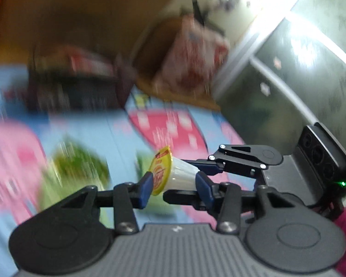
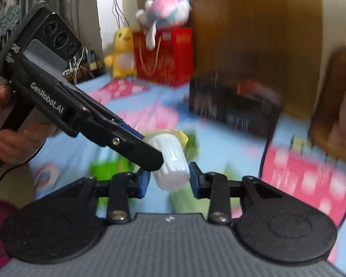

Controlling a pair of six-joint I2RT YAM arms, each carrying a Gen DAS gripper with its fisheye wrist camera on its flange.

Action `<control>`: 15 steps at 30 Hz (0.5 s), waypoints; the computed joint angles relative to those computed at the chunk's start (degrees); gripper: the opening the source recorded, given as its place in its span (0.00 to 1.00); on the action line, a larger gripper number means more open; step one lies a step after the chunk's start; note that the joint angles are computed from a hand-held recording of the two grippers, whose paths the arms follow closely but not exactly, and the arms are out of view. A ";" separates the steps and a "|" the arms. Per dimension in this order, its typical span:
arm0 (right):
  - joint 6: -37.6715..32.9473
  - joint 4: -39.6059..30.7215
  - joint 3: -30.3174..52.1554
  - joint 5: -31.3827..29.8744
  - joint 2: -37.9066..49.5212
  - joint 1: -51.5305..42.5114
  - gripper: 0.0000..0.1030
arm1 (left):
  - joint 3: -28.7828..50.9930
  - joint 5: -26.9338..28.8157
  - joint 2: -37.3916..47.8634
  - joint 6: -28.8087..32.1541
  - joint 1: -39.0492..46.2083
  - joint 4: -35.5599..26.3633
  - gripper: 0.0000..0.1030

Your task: Organize snacks

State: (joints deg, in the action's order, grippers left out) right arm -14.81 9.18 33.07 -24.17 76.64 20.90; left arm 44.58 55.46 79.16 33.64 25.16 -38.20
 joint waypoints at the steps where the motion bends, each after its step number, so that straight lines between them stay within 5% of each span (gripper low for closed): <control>1: -1.28 -1.30 4.35 1.20 1.46 0.67 0.37 | 1.93 0.36 -0.44 -3.11 -0.37 2.03 0.43; 7: -3.12 -7.18 31.81 1.42 18.48 0.61 0.38 | 15.33 -4.23 3.80 -21.36 -3.55 17.40 0.47; 15: 0.29 -9.04 50.35 0.47 43.36 -0.79 0.39 | 29.61 -14.25 29.13 -28.98 -8.77 23.19 0.49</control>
